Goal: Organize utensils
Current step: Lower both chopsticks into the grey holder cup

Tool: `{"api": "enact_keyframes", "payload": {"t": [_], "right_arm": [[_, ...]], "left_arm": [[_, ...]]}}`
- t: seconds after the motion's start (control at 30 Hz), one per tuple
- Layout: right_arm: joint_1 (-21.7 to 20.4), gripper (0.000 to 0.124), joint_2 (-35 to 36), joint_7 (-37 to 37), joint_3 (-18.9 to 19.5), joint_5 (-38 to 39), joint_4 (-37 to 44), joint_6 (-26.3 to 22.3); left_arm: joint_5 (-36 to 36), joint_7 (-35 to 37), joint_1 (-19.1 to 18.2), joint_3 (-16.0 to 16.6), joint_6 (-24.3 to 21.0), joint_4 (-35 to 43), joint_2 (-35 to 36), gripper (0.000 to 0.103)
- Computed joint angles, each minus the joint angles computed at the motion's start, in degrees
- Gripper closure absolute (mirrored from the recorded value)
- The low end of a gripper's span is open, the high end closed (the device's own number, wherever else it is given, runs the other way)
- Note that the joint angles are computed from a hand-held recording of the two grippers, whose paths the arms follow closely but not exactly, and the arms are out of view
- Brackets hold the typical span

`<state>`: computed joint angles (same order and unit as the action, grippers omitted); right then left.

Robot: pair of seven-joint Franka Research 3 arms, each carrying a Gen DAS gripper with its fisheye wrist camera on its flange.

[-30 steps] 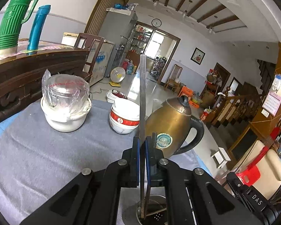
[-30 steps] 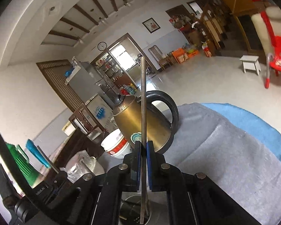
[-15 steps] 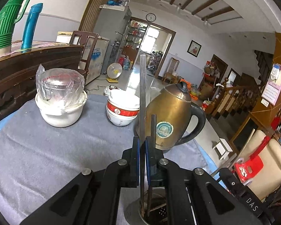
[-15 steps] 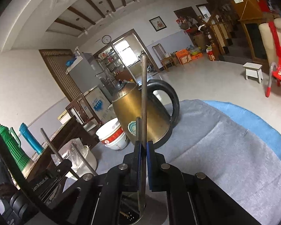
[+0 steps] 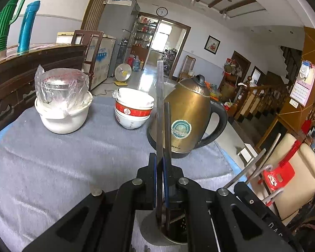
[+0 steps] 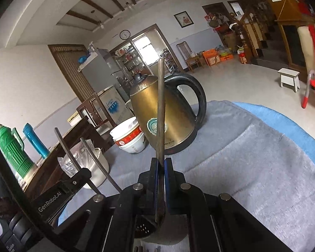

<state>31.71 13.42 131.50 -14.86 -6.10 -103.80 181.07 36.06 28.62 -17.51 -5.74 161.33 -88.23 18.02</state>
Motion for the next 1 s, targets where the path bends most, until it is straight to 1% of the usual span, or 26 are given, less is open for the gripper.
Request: {"api": "enact_keyframes", "payload": {"t": [0.1, 0.2, 0.23, 0.27, 0.3, 0.4, 0.43, 0.5, 0.7, 1.0], "right_arm": [[-0.5, 0.118, -0.2, -0.8, 0.7, 0.3, -0.4, 0.0], [-2.0, 0.118, -0.3, -2.8, 2.7, 1.3, -0.5, -0.2], [-3.3, 0.118, -0.3, -4.2, 4.2, 2.3, -0.6, -0.3], [-3.7, 0.118, -0.3, -4.8, 4.8, 2.9, -0.6, -0.4], [-3.6, 0.118, -0.3, -5.0, 4.6, 3.0, -0.7, -0.4], [-4.7, 0.118, -0.4, -6.9, 6.2, 4.3, -0.9, -0.7], [-4.3, 0.118, -0.4, -7.0, 5.9, 4.2, -1.0, -0.8], [-5.6, 0.118, -0.4, -8.7, 7.4, 5.4, -0.9, -1.1], [-5.9, 0.118, -0.6, -10.2, 8.0, 6.4, -1.0, -1.6], [-7.4, 0.118, -0.2, -12.8, 10.0, 8.3, -0.4, -2.6]], "left_arm": [[-0.6, 0.9, 0.3, -0.4, 0.0, -0.4, -0.4, 0.097], [-1.5, 2.2, 0.5, -0.8, 0.1, -0.5, -0.4, 0.097], [-1.8, 2.5, 0.6, -0.9, 0.1, -0.7, -0.5, 0.097], [-2.5, 3.2, 0.8, -1.2, 0.1, -0.8, -0.5, 0.097], [-3.1, 3.7, 1.0, -1.4, 0.1, -0.9, -0.5, 0.097], [-4.0, 5.1, 1.1, -1.7, -0.1, -1.0, -0.5, 0.097], [-4.3, 5.5, 1.1, -1.8, -0.1, -1.1, -0.6, 0.097], [-4.8, 6.0, 1.1, -1.8, -0.1, -1.3, -0.7, 0.097], [-6.9, 8.2, 1.5, -2.4, -0.3, -1.9, -1.1, 0.097], [-9.8, 11.7, 2.1, -3.2, -0.5, -2.6, -1.5, 0.097]]}}
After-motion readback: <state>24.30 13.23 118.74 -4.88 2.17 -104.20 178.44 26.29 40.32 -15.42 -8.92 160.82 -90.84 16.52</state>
